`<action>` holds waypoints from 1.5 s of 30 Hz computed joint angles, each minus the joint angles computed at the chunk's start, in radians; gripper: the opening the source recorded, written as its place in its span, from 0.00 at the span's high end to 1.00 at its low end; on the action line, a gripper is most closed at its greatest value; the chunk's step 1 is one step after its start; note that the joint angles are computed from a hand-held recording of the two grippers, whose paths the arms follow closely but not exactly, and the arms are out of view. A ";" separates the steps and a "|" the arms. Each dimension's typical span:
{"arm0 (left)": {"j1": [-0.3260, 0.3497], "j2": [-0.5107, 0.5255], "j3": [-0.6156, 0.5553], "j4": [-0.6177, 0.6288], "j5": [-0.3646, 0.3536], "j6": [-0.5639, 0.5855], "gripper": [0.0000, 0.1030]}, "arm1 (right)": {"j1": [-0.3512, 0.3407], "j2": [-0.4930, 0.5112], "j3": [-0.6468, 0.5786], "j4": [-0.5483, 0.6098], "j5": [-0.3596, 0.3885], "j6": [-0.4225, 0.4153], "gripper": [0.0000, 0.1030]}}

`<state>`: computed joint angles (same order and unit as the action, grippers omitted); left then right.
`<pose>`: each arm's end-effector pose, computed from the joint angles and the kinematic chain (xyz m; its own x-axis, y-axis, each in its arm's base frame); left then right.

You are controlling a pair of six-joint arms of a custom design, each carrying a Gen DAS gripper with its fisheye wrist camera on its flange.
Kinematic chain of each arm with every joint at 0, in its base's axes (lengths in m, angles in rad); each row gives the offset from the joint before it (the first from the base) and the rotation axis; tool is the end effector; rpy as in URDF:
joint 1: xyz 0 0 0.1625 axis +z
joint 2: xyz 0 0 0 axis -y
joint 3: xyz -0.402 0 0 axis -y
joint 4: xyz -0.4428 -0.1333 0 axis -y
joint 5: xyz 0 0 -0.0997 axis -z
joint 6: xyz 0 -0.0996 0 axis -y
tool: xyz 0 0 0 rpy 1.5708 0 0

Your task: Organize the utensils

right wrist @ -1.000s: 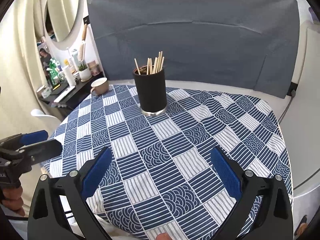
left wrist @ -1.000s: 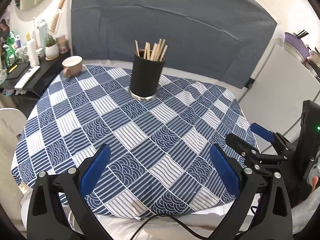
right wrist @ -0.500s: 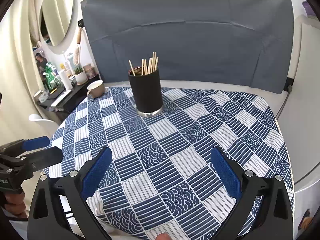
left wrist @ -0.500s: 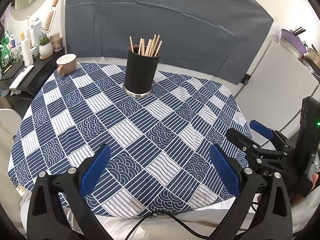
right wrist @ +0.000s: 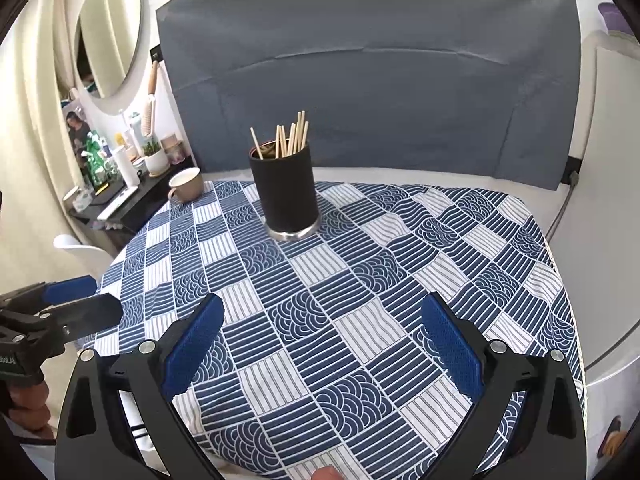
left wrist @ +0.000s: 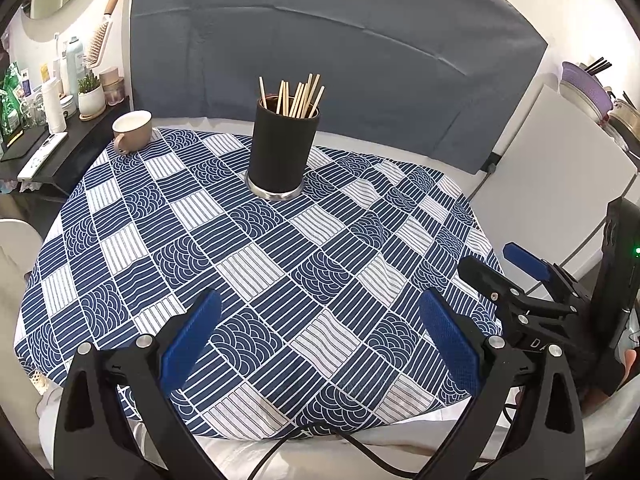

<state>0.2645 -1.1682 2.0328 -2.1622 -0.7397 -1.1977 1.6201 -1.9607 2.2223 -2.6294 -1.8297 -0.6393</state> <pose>-0.4505 -0.3363 0.1039 -0.8596 0.0217 -0.5105 0.3538 0.7461 -0.5640 0.1280 -0.4077 0.4238 -0.7615 -0.3079 0.5703 -0.6091 0.6409 -0.4673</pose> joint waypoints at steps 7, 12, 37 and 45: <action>0.008 0.006 -0.009 0.003 -0.008 0.000 0.06 | -0.006 0.013 -0.013 0.017 0.005 0.005 0.08; 0.009 0.003 -0.012 0.028 -0.008 -0.022 0.06 | -0.010 0.022 -0.020 0.025 0.015 0.008 0.08; 0.000 -0.002 -0.017 0.050 -0.006 -0.005 0.06 | 0.001 -0.004 0.002 0.000 0.018 0.010 0.08; -0.012 -0.011 0.005 0.028 -0.001 -0.024 0.06 | -0.002 -0.021 0.010 -0.002 0.018 0.001 0.08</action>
